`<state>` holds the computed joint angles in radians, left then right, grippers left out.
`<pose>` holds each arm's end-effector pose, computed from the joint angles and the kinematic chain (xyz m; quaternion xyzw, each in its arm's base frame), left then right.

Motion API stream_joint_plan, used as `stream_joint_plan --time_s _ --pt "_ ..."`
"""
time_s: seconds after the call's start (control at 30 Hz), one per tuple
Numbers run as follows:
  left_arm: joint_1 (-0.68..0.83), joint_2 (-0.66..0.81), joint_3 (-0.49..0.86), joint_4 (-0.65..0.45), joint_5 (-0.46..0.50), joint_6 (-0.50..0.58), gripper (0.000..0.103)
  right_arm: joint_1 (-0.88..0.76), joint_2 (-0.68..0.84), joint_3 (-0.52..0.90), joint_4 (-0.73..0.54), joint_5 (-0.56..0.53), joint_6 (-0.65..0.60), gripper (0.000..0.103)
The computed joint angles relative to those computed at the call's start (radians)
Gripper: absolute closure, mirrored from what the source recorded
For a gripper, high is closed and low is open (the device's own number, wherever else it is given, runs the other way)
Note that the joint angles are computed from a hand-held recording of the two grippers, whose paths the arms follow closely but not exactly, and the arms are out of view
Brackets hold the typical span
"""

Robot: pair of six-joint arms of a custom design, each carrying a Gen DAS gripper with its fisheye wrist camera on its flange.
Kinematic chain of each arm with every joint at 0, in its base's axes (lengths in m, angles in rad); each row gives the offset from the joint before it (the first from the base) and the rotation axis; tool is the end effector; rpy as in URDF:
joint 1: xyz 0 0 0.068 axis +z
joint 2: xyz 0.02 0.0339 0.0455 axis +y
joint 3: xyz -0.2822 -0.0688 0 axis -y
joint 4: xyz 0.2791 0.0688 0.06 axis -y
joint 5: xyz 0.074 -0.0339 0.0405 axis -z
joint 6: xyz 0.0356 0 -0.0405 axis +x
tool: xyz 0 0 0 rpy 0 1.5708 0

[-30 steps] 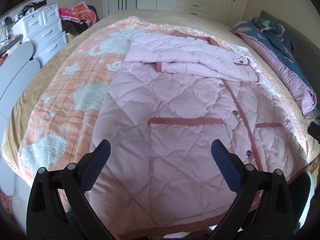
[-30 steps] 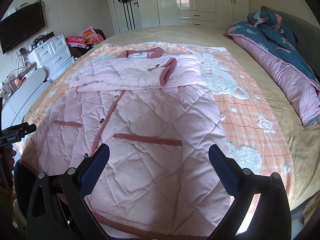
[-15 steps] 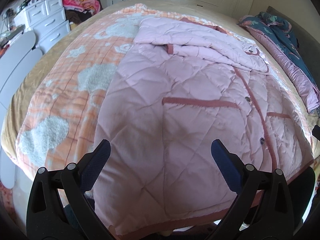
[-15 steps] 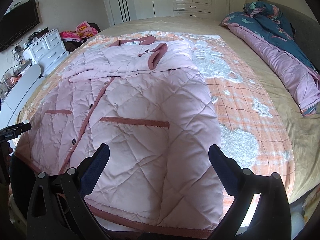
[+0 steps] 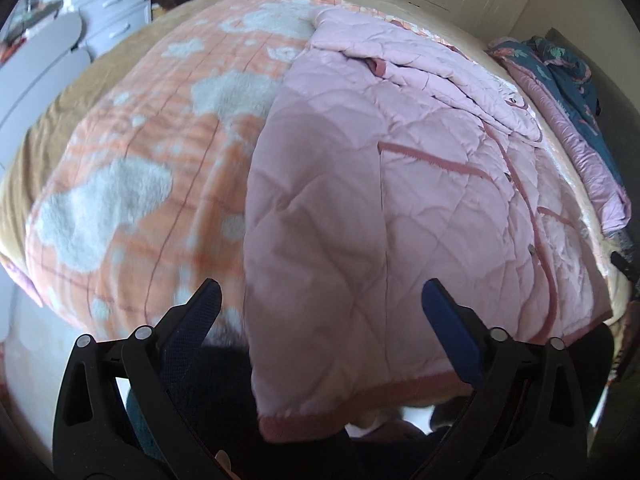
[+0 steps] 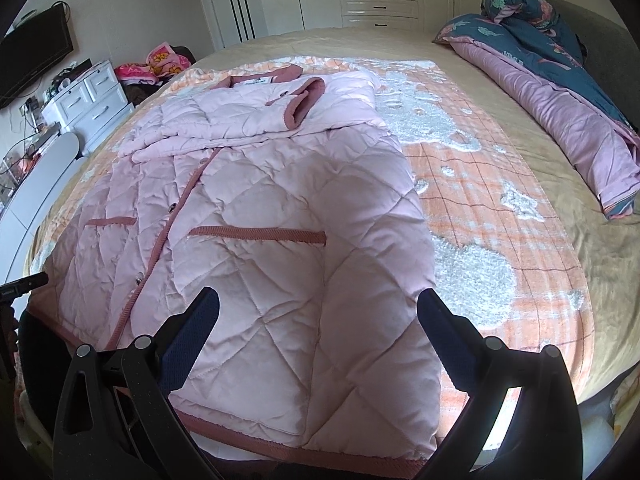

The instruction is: Fold large clothes

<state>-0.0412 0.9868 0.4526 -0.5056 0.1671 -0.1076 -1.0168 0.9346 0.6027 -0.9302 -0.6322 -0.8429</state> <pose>0.1900 -0.0138 0.1644 -0.0100 0.9618 -0.0997 0.2548 0.1057 -0.1309 0.2084 0.0339 0.9398 0.0666 0.3336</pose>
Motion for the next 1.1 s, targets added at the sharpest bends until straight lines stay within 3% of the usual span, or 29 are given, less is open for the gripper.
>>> stream_joint_plan --time_s 0.13,0.17,0.37,0.67,1.03,1.1 --pt "0.034 -0.007 -0.011 -0.029 0.076 0.025 0.041 -0.033 0.028 0.002 -0.003 -0.002 -0.032 0.004" --pt "0.035 -0.003 -0.013 -0.031 0.083 0.025 0.042 -0.046 0.038 0.003 -0.010 -0.002 -0.050 0.004" --pt "0.020 0.055 -0.016 0.008 0.094 0.009 0.043 -0.132 0.116 0.022 -0.057 -0.001 -0.154 0.004" --pt "-0.079 0.155 -0.006 0.117 0.024 -0.032 0.043 -0.290 0.300 0.086 -0.162 0.056 -0.310 0.004" --pt "-0.042 0.088 -0.023 0.063 0.051 -0.003 0.042 -0.180 0.425 0.080 -0.208 0.170 -0.287 0.005" --pt "-0.030 0.077 -0.029 0.047 0.063 0.000 0.042 -0.171 0.456 0.076 -0.213 0.160 -0.274 0.014"
